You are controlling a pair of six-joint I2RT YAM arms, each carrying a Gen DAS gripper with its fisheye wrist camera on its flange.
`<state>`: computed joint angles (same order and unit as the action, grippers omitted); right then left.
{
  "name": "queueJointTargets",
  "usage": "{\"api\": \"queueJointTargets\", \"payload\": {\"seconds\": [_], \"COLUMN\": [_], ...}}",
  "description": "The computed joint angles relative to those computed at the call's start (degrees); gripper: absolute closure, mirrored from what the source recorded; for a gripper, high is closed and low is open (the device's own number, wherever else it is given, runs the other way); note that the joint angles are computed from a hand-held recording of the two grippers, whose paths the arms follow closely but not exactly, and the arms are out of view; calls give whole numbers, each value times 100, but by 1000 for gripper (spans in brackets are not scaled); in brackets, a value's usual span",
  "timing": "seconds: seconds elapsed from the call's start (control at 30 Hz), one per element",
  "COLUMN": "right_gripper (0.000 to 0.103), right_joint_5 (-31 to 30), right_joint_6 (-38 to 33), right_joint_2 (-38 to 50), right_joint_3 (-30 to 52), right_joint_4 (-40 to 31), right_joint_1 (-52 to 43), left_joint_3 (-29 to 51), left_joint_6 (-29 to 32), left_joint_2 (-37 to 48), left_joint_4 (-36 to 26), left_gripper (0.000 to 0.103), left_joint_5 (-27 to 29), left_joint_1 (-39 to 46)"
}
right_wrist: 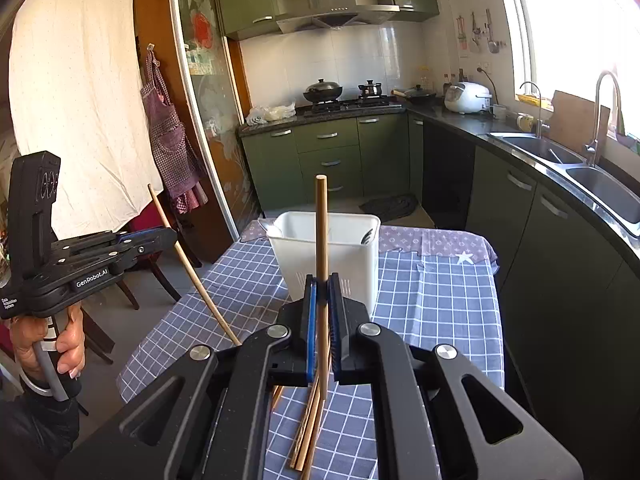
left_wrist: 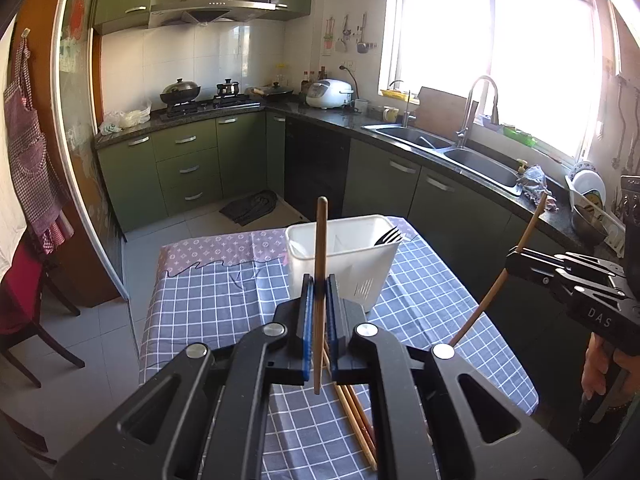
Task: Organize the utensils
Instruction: 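Lower both held chopsticks into the white holder and open both grippers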
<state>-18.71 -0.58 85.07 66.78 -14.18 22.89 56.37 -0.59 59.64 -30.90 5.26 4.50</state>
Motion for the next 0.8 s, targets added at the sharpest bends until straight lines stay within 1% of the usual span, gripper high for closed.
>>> {"api": "queueJointTargets", "payload": {"seconds": [0.13, 0.23, 0.3, 0.43, 0.57, 0.7, 0.8], "right_gripper": [96, 96, 96, 96, 96, 96, 96], "right_joint_5": [-53, 47, 49, 162, 185, 215, 222], "right_joint_6": [-24, -44, -69, -75, -70, -35, 1], "right_joint_2": [143, 282, 415, 565, 731, 820, 1016], "right_joint_3": [638, 1052, 1328, 1700, 2071, 2328, 2684], "right_joint_4": [-371, -587, -725, -873, -965, -1003, -1097], "right_joint_1": [-4, 26, 18, 38, -11, -25, -19], "left_joint_3": [865, 1591, 2062, 2779, 3022, 2929, 2846], "left_joint_6": [35, -10, -40, -149, -265, -261, -328], "left_joint_2": [329, 680, 965, 1575, 2138, 2633, 2986], "left_joint_4": [-339, -478, -471, -239, 224, 650, 681], "left_gripper": [97, 97, 97, 97, 97, 97, 97], "left_joint_5": [188, 221, 117, -283, -673, -1016, -971], "left_joint_1": [-74, -146, -234, -455, -596, -659, -614]}}
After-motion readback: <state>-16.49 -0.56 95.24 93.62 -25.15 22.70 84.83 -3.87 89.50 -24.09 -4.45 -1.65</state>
